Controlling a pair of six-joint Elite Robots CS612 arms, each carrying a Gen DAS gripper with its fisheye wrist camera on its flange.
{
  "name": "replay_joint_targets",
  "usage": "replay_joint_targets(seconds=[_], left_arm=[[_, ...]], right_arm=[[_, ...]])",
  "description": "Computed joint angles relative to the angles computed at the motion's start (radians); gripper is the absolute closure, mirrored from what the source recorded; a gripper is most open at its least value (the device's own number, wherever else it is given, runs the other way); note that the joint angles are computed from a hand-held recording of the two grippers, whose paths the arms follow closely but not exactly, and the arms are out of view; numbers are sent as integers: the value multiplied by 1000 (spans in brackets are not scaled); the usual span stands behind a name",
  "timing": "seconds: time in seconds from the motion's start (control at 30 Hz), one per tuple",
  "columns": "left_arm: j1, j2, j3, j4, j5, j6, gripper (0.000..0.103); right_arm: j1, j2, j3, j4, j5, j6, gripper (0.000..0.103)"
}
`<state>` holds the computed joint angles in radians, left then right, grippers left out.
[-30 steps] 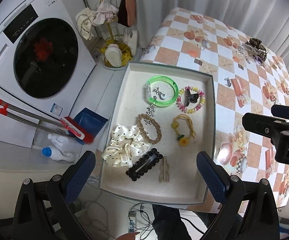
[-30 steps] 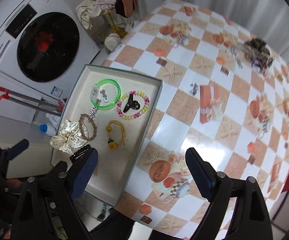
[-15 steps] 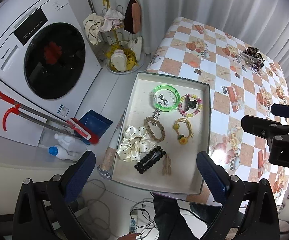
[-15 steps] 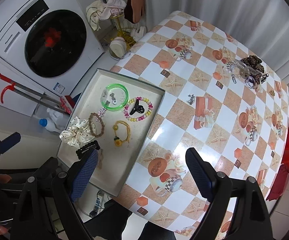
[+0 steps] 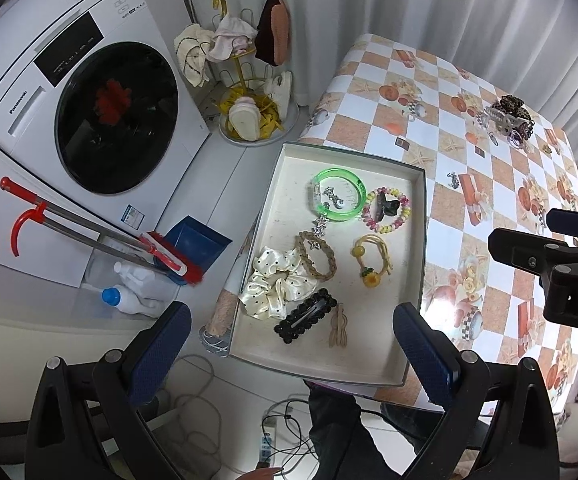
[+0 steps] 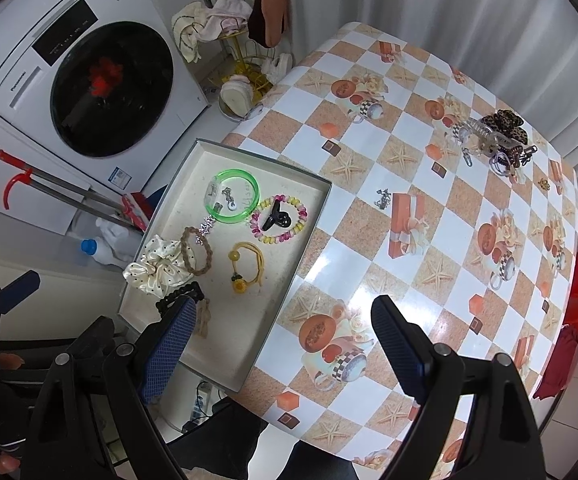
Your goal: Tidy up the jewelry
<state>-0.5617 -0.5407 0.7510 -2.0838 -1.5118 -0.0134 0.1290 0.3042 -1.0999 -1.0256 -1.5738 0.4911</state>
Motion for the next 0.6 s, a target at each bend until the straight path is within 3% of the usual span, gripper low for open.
replay_joint_targets(seconds=[0.6], left_arm=[[0,-1,1,-1,1,0,0]], right_arm=[[1,1,1,-1,5,6,12]])
